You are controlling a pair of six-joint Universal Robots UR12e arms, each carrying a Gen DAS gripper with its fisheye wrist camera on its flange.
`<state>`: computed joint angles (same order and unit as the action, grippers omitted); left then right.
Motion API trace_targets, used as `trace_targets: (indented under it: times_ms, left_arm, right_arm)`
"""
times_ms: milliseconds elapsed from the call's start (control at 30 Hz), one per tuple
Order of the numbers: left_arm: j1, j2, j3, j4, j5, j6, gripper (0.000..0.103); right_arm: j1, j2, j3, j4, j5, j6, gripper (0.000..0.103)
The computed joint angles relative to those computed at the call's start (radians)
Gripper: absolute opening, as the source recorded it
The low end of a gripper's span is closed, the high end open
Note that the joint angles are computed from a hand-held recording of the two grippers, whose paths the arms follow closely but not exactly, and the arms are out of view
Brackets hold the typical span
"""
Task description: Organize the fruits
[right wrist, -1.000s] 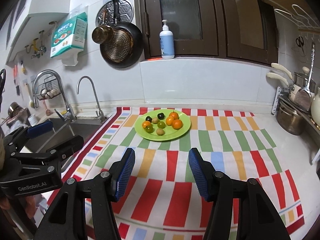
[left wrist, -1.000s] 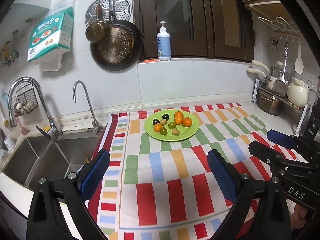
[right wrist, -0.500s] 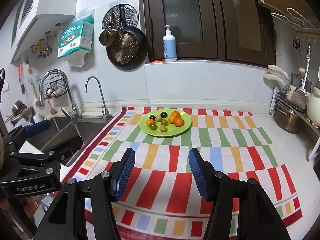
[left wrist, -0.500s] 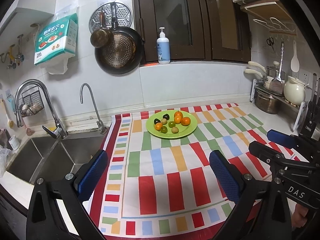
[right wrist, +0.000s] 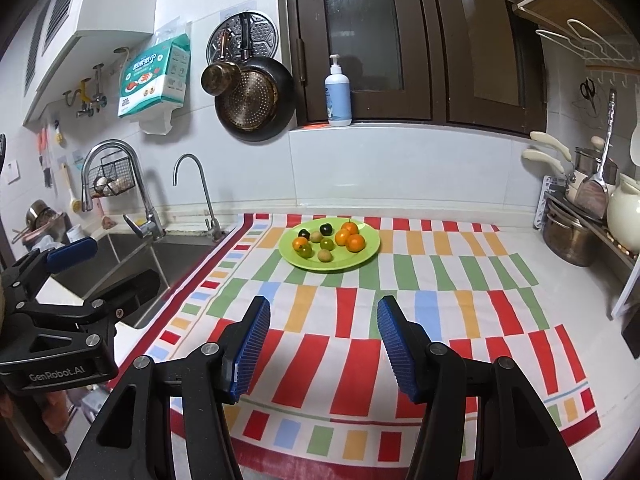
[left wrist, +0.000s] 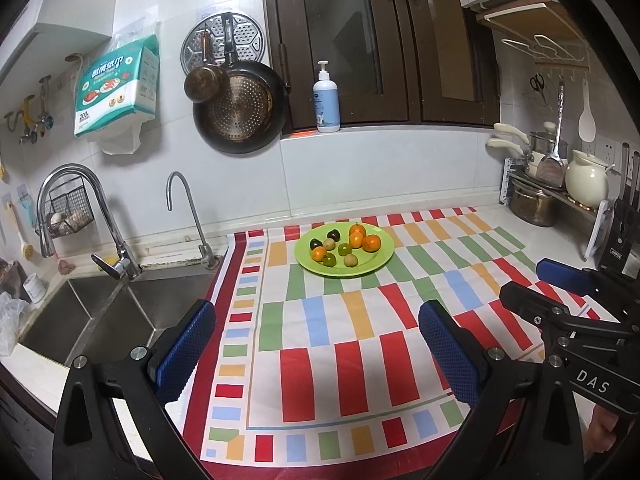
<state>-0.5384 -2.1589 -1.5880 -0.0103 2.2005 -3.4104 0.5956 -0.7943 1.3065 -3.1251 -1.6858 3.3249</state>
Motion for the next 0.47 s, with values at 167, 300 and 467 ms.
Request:
trace_targets:
  times_ms: [167,300,467]
  left_arm:
    - [-0.003,0.002,-0.001,-0.001,0.008,-0.001,0.103]
    - [-0.005,0.001,0.002,-0.006,0.022,-0.007,0.103]
    - [-0.004,0.001,0.003,-0.01,0.024,-0.013,0.103]
  right_arm:
    - [-0.001,-0.002,0.004,-0.002,0.006,0.002,0.057]
    - [-0.001,-0.008,0.014,-0.005,0.005,0.003,0.057]
    - [-0.003,-0.013,0.023,-0.009,0.012,0.001,0.057]
